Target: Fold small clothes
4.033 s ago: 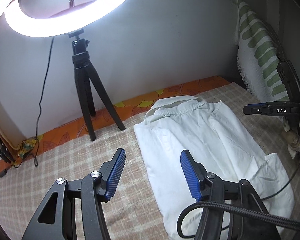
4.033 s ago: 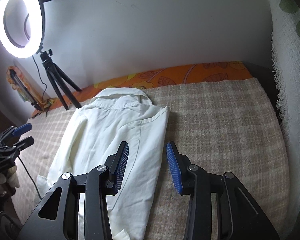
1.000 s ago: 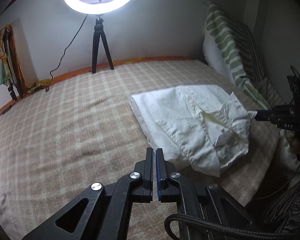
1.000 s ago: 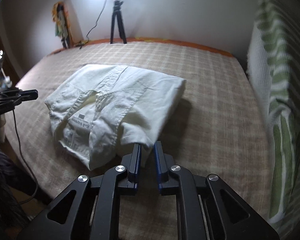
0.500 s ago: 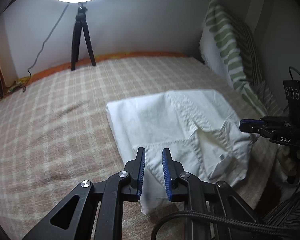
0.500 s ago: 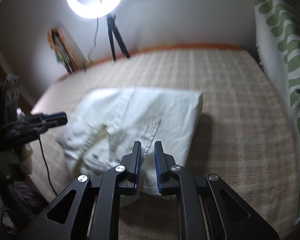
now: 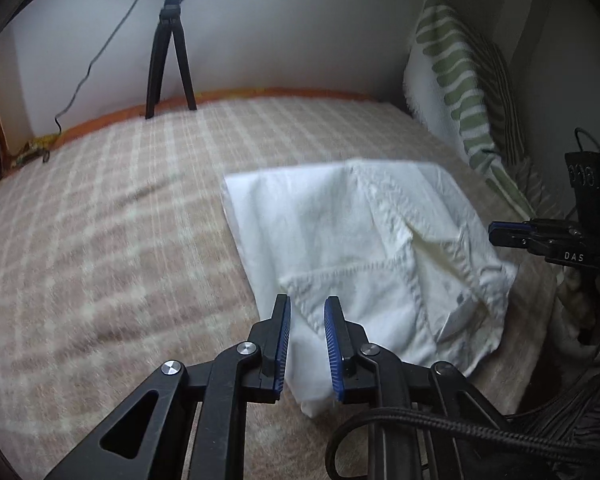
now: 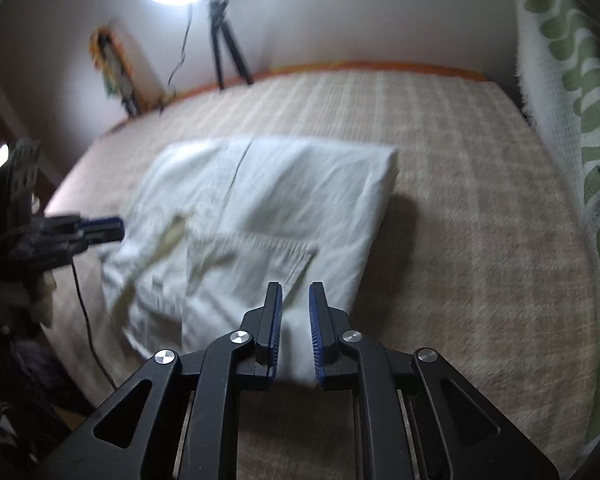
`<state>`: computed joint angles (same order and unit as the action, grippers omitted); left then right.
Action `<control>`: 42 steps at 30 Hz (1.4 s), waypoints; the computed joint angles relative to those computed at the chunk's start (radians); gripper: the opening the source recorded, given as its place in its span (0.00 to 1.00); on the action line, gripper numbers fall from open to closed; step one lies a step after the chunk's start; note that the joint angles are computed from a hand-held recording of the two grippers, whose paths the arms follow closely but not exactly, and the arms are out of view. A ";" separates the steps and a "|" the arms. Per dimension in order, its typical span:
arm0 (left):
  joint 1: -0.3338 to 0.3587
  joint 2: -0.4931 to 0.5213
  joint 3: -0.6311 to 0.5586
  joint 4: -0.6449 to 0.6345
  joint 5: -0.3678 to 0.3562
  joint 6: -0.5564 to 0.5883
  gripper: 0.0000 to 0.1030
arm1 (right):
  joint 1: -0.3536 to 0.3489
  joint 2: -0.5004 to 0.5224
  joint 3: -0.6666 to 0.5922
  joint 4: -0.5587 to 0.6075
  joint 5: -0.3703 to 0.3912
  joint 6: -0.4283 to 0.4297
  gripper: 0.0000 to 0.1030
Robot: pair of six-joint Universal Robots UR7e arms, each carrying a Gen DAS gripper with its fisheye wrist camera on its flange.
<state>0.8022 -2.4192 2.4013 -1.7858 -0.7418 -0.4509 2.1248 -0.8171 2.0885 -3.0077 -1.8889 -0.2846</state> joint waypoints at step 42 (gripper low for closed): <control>0.318 0.230 -0.105 -0.393 -0.198 0.126 0.45 | -0.105 -0.016 -0.095 0.181 0.095 0.238 0.36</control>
<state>1.1206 -2.1891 2.2967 -2.1786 -0.9396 -0.3245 2.0194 -0.8331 1.9931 -2.8272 -1.7943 -0.0469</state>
